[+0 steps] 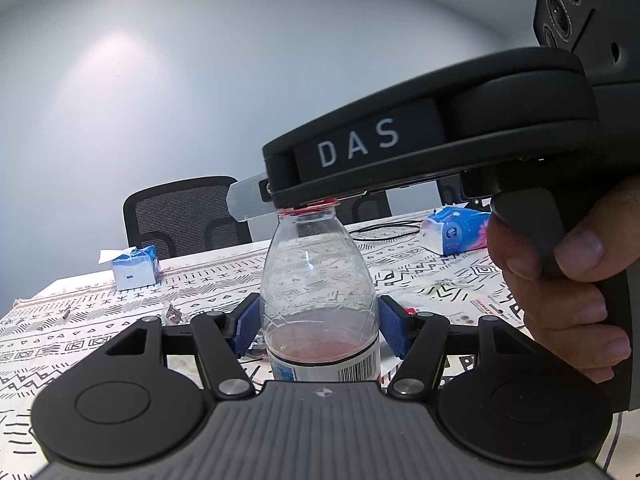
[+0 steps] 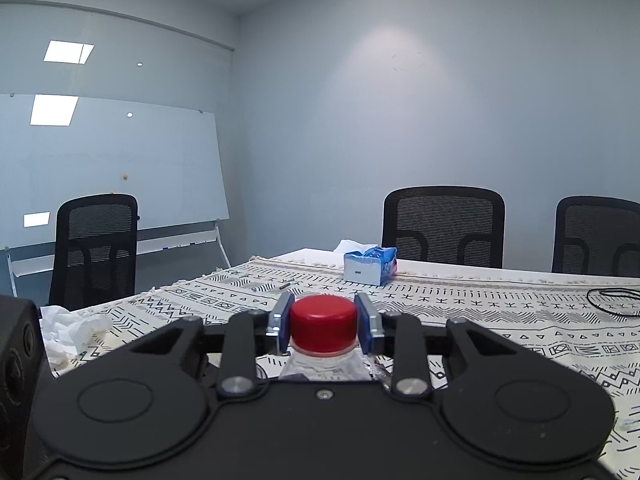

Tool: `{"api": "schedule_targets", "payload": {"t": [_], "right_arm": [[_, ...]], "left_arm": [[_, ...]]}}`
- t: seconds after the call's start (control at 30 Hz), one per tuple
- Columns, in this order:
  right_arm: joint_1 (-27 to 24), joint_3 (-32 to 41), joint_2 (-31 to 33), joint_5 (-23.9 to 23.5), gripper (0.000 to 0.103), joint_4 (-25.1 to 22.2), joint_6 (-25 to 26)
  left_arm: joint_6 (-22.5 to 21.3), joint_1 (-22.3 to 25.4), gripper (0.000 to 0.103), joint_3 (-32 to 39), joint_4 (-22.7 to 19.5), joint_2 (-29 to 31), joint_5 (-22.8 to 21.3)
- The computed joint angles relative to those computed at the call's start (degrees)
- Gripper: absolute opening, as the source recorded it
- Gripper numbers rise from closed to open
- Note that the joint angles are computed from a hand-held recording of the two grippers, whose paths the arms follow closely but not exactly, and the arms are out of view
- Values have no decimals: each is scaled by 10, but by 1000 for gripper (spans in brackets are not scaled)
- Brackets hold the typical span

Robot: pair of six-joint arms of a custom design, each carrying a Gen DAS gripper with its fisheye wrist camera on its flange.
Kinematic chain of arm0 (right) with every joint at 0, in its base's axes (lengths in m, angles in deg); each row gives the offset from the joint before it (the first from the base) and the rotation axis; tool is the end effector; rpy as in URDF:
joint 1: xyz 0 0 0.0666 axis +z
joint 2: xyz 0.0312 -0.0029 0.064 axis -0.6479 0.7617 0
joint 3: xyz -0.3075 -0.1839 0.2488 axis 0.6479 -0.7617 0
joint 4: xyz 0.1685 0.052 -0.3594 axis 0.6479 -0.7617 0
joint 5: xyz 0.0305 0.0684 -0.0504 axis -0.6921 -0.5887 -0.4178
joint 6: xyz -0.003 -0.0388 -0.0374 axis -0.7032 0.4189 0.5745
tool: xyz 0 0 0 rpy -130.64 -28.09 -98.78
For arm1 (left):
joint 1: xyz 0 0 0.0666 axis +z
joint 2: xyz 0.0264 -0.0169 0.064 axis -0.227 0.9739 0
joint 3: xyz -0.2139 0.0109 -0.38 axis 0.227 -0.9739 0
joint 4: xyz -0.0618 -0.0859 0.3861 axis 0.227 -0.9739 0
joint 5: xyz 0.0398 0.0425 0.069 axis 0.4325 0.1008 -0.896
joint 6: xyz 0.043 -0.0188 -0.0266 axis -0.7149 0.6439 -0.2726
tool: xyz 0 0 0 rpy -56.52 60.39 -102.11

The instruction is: Unscrew bottle cap and pour

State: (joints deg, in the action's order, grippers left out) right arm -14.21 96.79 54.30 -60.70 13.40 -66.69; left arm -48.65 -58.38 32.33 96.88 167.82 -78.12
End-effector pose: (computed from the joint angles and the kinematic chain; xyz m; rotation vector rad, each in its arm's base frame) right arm 0.4351 0.2201 0.3891 -0.5100 1.6828 0.4959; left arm 0.4147 -0.3971 0.3033 0.3985 1.7193 -0.1444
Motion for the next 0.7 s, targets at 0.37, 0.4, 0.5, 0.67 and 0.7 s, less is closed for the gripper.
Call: {"api": "schedule_targets", "payload": {"t": [0.37, 0.4, 0.5, 0.67, 0.7], "right_arm": [[-4, 1, -4, -14, 34, -8, -5], [-5, 1, -4, -14, 34, -9, -8], [-6, 1, -5, -14, 34, -9, -15], [-5, 0, -7, -11, 34, -11, -17], [-5, -1, -8, -12, 34, -12, -17]], "left_arm": [[5, 6, 60, -3, 2, -2, 20], [6, 6, 60, -2, 2, -2, 19], [9, 4, 60, -1, 3, 0, 14], [4, -3, 60, 0, 8, 4, -8], [2, -4, 61, 1, 8, 5, -11]]}}
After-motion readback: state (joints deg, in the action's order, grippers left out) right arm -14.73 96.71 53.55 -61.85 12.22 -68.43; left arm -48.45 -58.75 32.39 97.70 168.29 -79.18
